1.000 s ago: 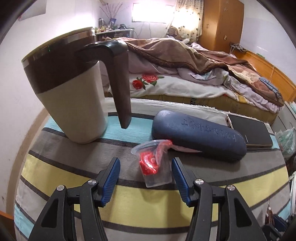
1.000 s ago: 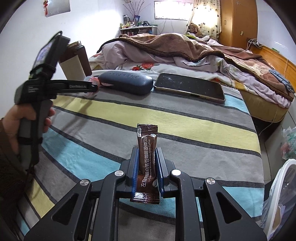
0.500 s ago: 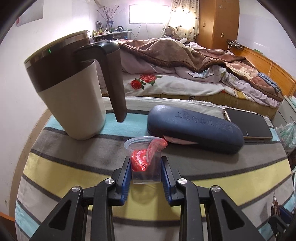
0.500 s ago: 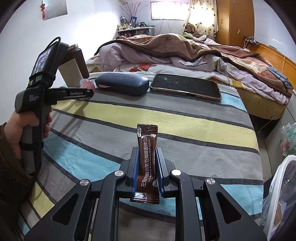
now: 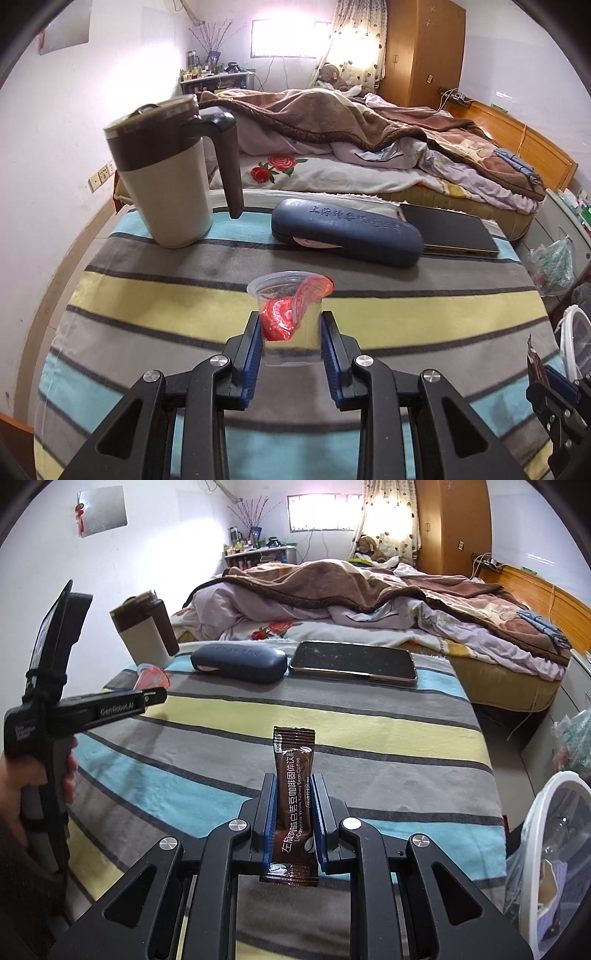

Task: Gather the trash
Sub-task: 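Carry the chocolate bar and clear cup over the white bin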

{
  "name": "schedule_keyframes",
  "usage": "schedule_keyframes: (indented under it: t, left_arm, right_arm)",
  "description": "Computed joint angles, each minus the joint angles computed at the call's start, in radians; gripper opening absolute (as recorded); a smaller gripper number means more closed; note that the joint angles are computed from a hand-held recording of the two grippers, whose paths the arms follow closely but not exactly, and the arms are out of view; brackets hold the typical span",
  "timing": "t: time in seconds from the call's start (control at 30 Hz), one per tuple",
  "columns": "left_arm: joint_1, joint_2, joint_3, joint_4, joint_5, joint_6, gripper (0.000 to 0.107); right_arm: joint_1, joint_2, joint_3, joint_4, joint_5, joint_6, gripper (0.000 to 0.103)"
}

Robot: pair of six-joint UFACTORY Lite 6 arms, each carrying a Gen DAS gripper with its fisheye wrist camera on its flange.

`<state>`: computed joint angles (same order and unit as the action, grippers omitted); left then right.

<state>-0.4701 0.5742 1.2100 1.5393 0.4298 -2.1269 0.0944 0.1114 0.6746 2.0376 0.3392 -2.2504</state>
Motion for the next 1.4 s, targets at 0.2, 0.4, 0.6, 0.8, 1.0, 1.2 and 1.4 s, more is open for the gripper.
schedule_keyframes:
  t: [0.2, 0.4, 0.6, 0.8, 1.0, 1.2, 1.4]
  left_arm:
    - [-0.09, -0.129, -0.124, 0.013, 0.042, -0.076, 0.031]
    - [-0.218, -0.192, -0.142, -0.067, 0.115, -0.053, 0.031]
    - [-0.347, -0.213, -0.118, -0.131, 0.182, -0.028, 0.031]
    - [-0.456, -0.19, -0.041, -0.175, 0.24, -0.004, 0.031]
    - [-0.55, -0.109, 0.1, -0.226, 0.286, 0.051, 0.031]
    - [-0.629, 0.023, 0.313, -0.291, 0.329, 0.158, 0.031]
    - [-0.681, 0.194, 0.591, -0.374, 0.357, 0.314, 0.031]
  right_arm:
    - [-0.04, -0.097, -0.071, -0.061, 0.02, 0.055, 0.02]
    - [-0.106, -0.203, -0.132, -0.172, 0.049, 0.145, 0.02]
    - [-0.204, -0.284, -0.18, -0.269, 0.098, 0.202, 0.02]
    - [-0.317, -0.329, -0.206, -0.341, 0.156, 0.233, 0.02]
    - [-0.47, -0.369, -0.224, -0.434, 0.236, 0.259, 0.02]
    - [-0.623, -0.36, -0.214, -0.49, 0.306, 0.248, 0.02]
    - [-0.782, -0.313, -0.18, -0.528, 0.373, 0.22, 0.02]
